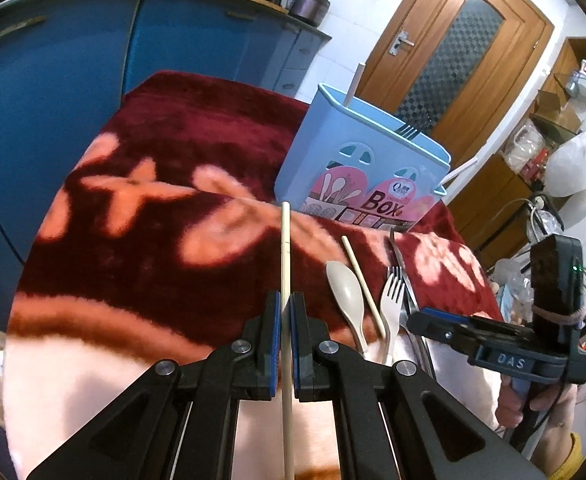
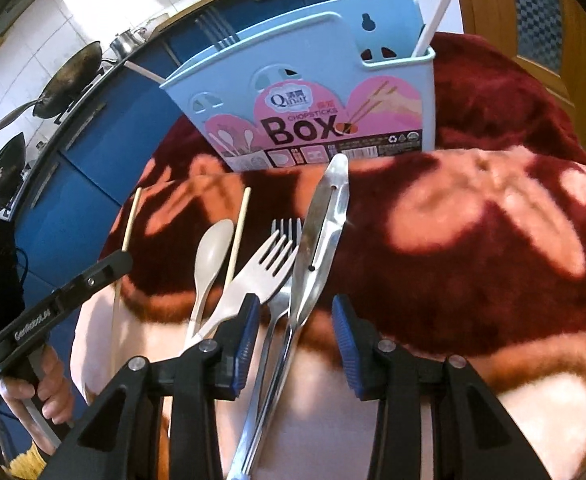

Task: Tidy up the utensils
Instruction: 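Grasp a wooden chopstick with the left tool while the right tool approaches the silver knife, then grasp the silver knife with the right tool while the left tool lifts the chopstick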

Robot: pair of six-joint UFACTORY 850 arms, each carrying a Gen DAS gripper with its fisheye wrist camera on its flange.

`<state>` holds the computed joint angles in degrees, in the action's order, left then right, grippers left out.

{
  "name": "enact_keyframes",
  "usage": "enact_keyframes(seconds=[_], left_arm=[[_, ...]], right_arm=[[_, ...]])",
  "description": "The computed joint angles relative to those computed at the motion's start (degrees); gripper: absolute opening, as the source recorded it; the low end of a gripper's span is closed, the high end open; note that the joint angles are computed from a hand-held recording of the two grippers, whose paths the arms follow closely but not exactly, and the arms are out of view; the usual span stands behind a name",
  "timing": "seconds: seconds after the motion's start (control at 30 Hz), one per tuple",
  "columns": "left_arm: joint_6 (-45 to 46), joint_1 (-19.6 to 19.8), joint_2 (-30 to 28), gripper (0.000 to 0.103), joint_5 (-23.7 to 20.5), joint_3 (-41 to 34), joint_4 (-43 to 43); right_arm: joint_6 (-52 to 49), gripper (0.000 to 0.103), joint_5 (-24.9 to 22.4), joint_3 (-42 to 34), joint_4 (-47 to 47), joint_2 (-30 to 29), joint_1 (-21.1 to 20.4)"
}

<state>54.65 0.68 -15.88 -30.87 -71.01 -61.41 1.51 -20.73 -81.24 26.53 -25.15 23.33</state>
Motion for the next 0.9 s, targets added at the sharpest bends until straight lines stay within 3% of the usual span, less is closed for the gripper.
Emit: enact_keyframes(seconds=[0.07, 0.13, 0.2, 0.37, 0.57, 0.9], left_arm=[[0.5, 0.1, 0.1, 0.004, -0.1, 0.1, -0.5], [0.8, 0.1, 0.2, 0.004, -0.2, 0.2, -1.0], [1.1, 0.1, 0.2, 0.004, -0.4, 0.3, -1.6], [1.8, 0.0, 0.2, 0.004, -0.7, 0.4, -2.2], [2.9, -0.1, 0.5, 0.004, -0.8, 0.6, -3.3], [5.7, -0.3, 1.6, 0.004, -0.1, 1.4, -5.4]], right_arm=[[0.1, 0.035, -0.4, -0.4, -0.2, -0.3, -0.1], [2.4, 0.02, -0.7, -0.7, -2.8, -0.4, -0.1], [3.0, 0.017, -0.7, -0.3, -3.2, -0.1, -0.3], [7.0, 0.017, -2.1, 1.2, -6.9, 1.6, -0.6], [13.6, 0.017, -8.0, 0.8, -16.7, 2.6, 0.2], [15.4, 0.029, -15.2, -7.1, -22.3, -2.6, 0.5]])
